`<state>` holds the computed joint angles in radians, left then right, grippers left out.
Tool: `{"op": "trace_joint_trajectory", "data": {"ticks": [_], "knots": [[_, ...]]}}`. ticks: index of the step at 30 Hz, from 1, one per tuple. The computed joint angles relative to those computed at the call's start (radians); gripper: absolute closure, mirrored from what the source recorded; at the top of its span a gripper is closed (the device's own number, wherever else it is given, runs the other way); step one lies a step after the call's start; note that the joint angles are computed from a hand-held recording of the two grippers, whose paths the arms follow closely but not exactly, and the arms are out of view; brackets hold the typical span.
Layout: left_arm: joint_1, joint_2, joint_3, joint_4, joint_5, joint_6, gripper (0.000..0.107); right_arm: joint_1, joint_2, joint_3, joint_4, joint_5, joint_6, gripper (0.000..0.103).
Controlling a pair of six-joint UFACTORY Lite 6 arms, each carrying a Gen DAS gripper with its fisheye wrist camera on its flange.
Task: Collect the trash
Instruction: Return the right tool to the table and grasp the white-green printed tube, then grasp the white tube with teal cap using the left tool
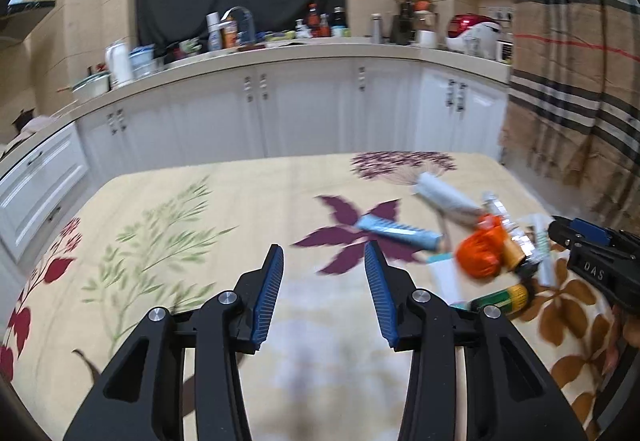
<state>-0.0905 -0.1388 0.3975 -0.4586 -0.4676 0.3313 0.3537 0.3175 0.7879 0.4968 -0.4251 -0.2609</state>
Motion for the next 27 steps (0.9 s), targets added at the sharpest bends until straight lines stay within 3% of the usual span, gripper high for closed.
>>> {"op": "trace_joint_trajectory", "data": {"ticks": [6, 11, 14, 18, 27], "knots": [[0.146, 0.001, -0.035, 0.181, 0.009, -0.118, 0.063, -0.006, 0.100, 0.120, 0.194, 0.093, -0.172, 0.062], [0.181, 0.013, -0.043, 0.261, 0.002, -0.184, 0.060, -0.022, 0.148, 0.172, 0.197, 0.158, -0.190, 0.064], [0.165, 0.017, -0.042, 0.274, 0.005, -0.205, 0.059, -0.029, 0.153, 0.177, 0.127, 0.181, -0.131, 0.083], [0.113, 0.026, -0.032, 0.238, 0.008, -0.193, 0.055, -0.039, 0.124, 0.138, -0.031, 0.168, 0.012, 0.084], [-0.090, 0.112, 0.042, 0.065, 0.018, -0.114, 0.054, -0.066, -0.013, -0.034, -0.151, 0.065, 0.103, 0.085]]}}
